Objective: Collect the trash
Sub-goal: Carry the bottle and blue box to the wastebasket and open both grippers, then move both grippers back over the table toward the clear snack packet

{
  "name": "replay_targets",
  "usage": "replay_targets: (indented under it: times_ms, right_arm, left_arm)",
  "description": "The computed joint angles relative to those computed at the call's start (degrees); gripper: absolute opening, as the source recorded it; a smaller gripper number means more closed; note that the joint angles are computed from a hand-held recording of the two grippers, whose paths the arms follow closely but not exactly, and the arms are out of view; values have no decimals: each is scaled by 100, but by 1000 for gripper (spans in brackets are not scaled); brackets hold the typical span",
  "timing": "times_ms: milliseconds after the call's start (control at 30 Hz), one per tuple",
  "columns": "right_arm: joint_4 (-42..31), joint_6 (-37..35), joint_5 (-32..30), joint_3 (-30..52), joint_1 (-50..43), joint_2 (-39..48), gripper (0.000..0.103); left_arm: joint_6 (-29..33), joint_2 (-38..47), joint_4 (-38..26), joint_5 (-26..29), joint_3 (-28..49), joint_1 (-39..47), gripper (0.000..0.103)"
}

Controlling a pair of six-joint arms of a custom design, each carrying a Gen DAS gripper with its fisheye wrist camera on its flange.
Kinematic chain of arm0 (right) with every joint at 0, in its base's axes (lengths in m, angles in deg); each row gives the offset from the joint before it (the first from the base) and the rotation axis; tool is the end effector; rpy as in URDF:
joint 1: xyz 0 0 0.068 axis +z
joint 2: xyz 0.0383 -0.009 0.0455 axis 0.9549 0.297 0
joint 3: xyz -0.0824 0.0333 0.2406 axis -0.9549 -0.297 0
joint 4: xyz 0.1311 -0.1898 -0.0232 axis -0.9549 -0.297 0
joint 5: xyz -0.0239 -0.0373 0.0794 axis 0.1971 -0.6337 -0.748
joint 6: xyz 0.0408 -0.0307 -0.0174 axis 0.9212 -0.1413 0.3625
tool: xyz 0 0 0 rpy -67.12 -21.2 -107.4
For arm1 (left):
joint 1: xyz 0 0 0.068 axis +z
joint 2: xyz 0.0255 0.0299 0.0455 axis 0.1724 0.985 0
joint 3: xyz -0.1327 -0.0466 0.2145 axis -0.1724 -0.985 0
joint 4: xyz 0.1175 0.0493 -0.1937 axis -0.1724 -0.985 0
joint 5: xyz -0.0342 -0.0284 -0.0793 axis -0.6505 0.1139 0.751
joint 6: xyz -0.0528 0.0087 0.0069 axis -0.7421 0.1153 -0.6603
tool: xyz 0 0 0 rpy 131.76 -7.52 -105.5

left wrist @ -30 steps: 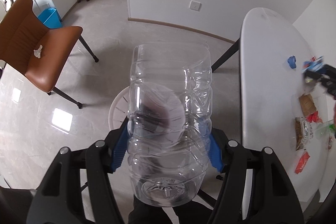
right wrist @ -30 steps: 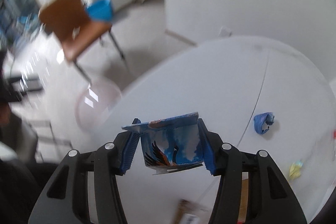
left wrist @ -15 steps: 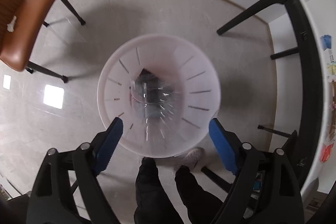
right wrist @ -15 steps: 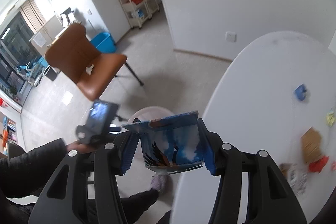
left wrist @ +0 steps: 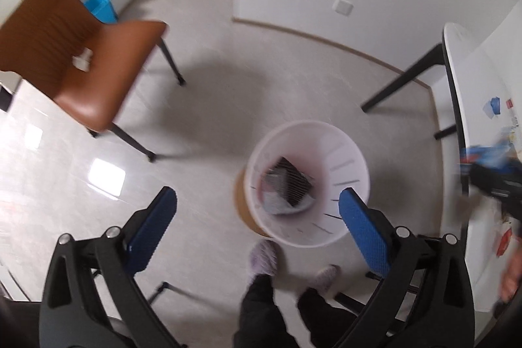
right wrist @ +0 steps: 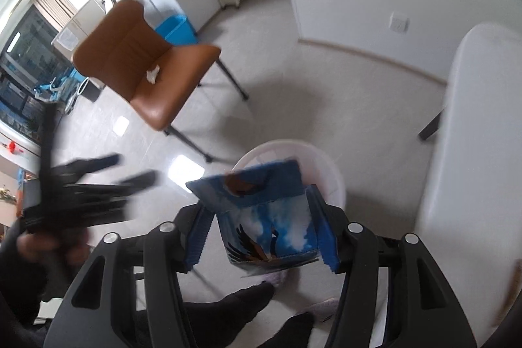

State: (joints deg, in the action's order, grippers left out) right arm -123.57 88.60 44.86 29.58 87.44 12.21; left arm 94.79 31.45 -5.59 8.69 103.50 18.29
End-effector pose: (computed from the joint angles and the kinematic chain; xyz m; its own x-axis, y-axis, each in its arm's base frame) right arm 0.2685 0.0782 0.3058 -0.9253 -0.0261 -0.3782 -0.1396 0.9510 0.2760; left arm 0.2758 0.0346 0.2989 -0.9364 0.1053 -0.3347 0.1389 0.9872 -0.0782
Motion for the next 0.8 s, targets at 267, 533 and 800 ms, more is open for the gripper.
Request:
replay_targets:
  times_ms: [267,533,800]
  right_arm:
    - [641,549,606,-250,649,1511,93]
    - [-378,910,1027,226,595,-51,98]
    - [-2580,808,1716,1862,-199,-1677,101]
  left_arm:
    - [433,-98,-161,-189,108,765,95]
    - [352,-124,-834,-35,784,404,95]
    - [-223,-449,-1709,-15,1980,-1192,95]
